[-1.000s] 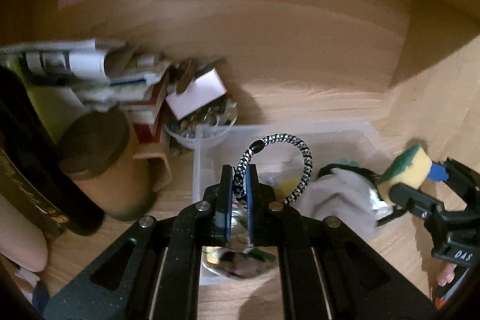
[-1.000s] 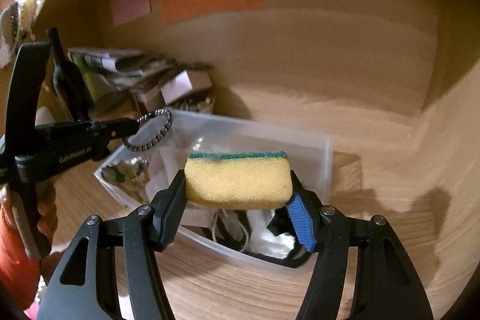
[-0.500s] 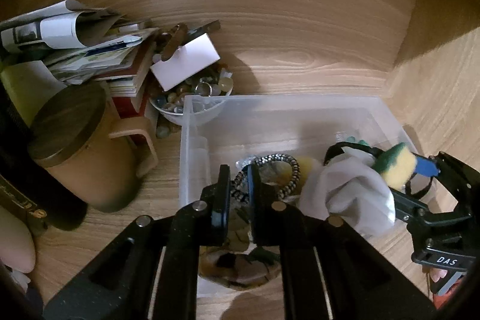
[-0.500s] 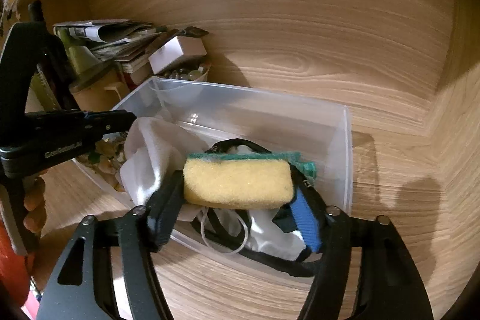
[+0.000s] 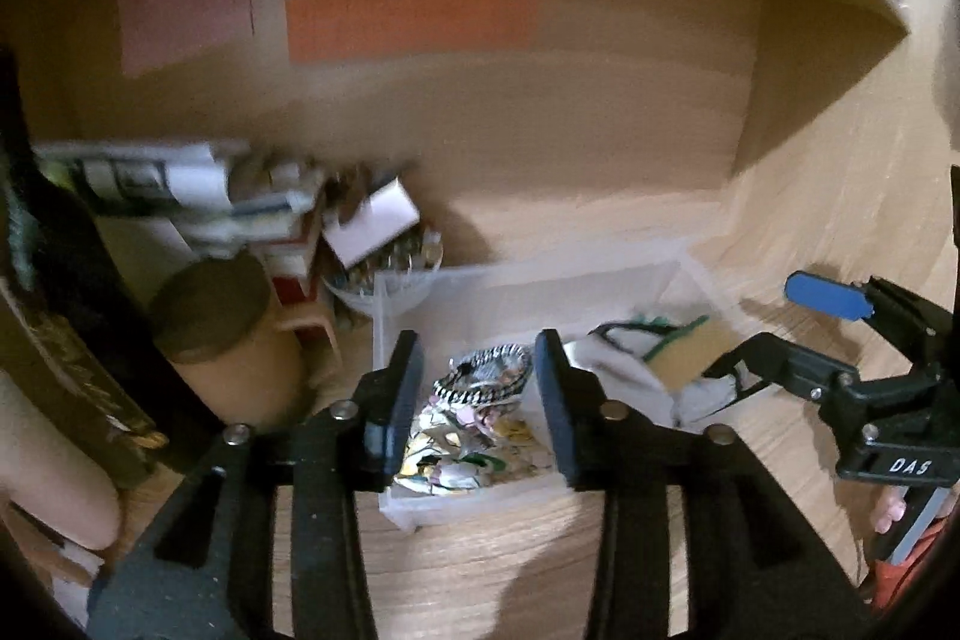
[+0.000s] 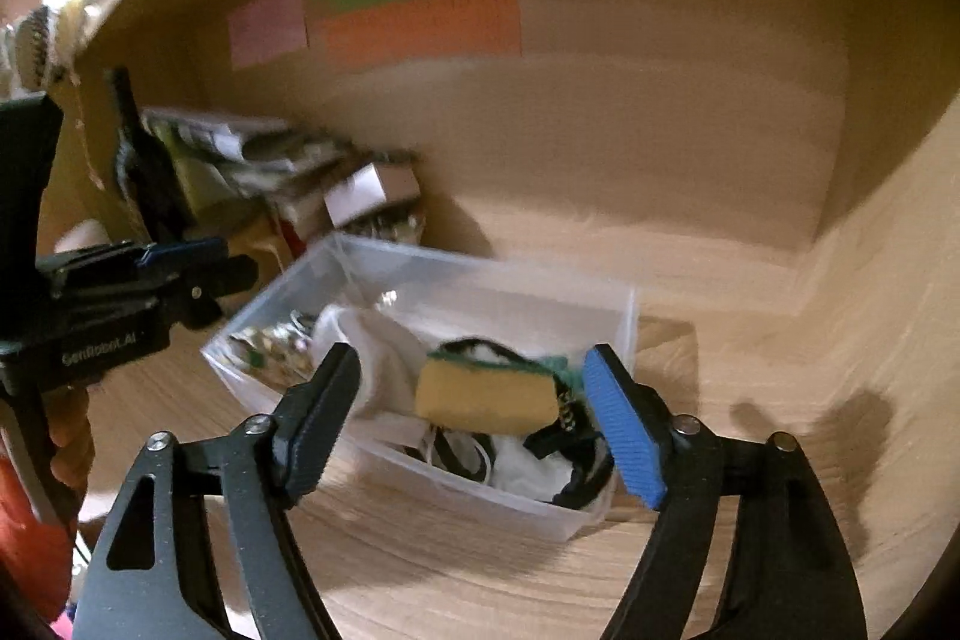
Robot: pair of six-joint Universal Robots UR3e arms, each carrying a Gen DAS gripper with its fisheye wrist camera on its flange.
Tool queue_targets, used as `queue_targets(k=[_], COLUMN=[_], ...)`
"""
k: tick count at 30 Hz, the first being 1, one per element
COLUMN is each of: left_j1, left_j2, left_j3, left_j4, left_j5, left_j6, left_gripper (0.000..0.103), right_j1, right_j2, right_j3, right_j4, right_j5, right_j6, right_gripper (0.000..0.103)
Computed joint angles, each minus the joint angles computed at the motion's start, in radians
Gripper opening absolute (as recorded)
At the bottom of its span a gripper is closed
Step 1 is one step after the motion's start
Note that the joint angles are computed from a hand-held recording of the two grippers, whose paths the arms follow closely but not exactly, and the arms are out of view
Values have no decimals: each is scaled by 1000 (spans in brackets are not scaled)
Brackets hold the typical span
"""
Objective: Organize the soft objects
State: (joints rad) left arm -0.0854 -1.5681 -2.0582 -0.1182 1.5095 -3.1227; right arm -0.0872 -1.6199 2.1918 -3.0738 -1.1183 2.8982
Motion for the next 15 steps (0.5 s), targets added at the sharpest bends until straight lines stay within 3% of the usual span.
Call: queue_targets(k=[6,12,15], left_j1=[-76,-52,-40], left_j2=[138,334,427], left_j3=[-88,-187,-227], left_j4=[84,82,72], left_j5=[90,48,36], left_j6=[-17,-49,-63], left_gripper=[57,68,74], right_j1=[-90,-215,-327], right_j2=[-260,-545,-747], right_j3=[133,235,277], right_j4=[0,89,222], right_j5=[98,219,325], right_j6=[8,5,-21], right_gripper=[81,83,87])
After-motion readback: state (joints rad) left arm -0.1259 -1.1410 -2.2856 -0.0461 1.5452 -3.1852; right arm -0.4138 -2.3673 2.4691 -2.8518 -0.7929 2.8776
